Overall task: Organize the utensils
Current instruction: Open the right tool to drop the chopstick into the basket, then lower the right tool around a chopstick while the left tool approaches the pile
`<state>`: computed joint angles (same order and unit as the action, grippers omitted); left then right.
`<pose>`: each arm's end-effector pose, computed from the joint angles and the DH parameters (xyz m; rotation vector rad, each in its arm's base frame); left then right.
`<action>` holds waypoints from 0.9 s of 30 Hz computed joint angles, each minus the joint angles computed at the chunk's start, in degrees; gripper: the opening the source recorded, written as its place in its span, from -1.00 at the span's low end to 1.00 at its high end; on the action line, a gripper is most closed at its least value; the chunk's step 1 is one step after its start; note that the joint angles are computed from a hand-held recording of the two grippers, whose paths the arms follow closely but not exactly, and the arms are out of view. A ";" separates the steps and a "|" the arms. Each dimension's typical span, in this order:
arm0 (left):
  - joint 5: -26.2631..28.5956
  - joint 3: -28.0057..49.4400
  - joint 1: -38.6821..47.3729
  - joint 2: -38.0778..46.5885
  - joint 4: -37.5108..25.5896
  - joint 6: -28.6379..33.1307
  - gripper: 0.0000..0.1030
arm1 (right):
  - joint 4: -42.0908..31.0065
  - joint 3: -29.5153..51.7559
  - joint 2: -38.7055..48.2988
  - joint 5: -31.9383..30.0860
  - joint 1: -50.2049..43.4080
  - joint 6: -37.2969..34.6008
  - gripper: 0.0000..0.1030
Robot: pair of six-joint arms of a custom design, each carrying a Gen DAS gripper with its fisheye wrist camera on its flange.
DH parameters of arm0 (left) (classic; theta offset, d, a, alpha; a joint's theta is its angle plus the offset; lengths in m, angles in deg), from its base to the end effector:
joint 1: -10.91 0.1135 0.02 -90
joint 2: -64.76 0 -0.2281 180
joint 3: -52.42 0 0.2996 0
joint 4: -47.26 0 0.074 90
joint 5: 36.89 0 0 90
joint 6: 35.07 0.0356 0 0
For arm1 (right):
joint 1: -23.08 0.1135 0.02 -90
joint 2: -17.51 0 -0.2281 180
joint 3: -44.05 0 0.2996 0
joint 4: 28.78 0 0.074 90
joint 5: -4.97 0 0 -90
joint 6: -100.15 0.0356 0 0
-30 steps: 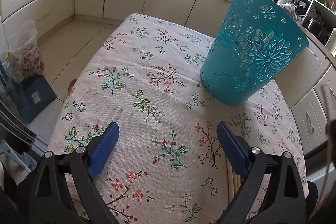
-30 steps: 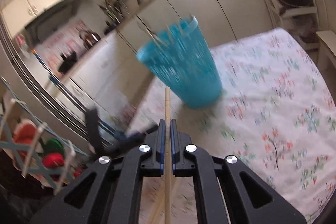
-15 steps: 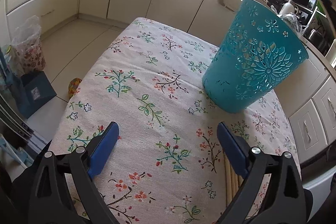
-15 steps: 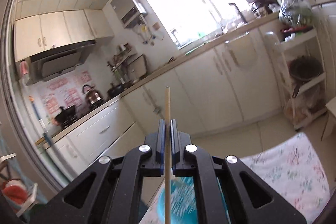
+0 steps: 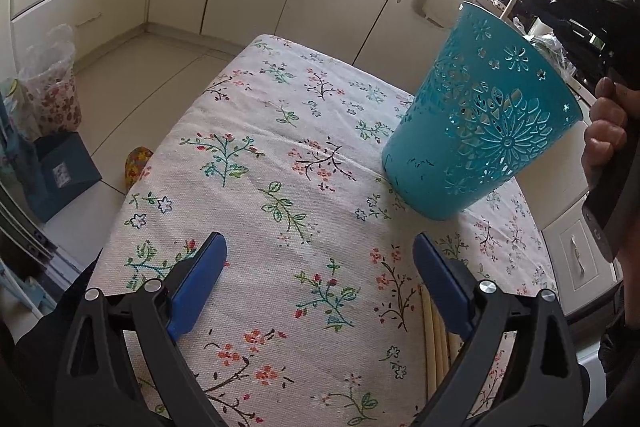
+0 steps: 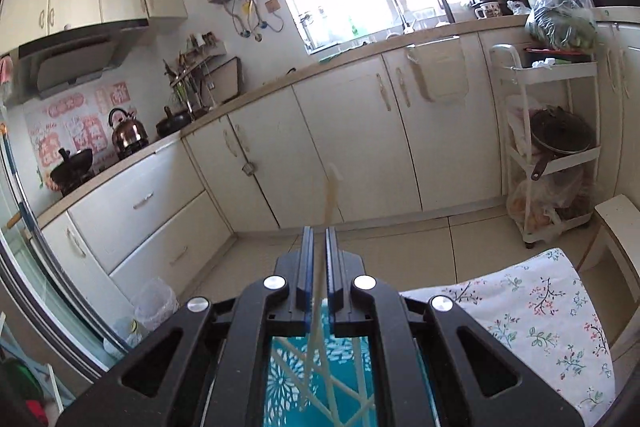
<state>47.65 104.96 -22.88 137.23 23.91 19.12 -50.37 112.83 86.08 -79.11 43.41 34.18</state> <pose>0.2617 -0.1711 0.1539 -0.0908 2.3738 -0.4924 0.3184 0.1140 0.2870 0.1326 1.9598 0.4117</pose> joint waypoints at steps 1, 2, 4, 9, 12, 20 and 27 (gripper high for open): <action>0.04 0.00 0.05 0.03 0.01 -0.08 0.76 | -0.60 -0.74 -1.06 -0.41 0.23 -0.15 -0.86; 0.06 -0.01 0.12 0.06 0.02 -0.15 0.76 | -1.27 -1.64 -2.53 -0.67 0.43 -0.26 -0.81; 0.05 -0.06 0.21 0.05 0.03 -0.34 0.76 | -2.42 -3.52 -5.72 -0.62 0.96 -0.25 -0.70; -0.10 -0.09 0.52 0.08 -0.02 -0.72 0.76 | -10.14 -15.96 -25.84 3.79 5.93 2.16 -0.38; -1.17 -1.23 0.30 -1.35 0.57 -1.34 0.76 | -20.44 -23.24 -38.90 11.57 13.59 6.18 -0.33; -7.95 -3.67 -2.77 -8.89 -4.02 -2.95 0.77 | -46.32 -32.93 -55.27 24.95 34.14 26.75 -0.25; -17.91 -3.65 -10.94 -16.79 -13.87 -1.56 0.83 | -49.07 -31.80 -55.32 28.79 37.91 30.22 -0.16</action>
<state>29.74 101.31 -33.82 120.44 10.04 17.56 -99.43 81.03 30.76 -50.32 81.32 64.40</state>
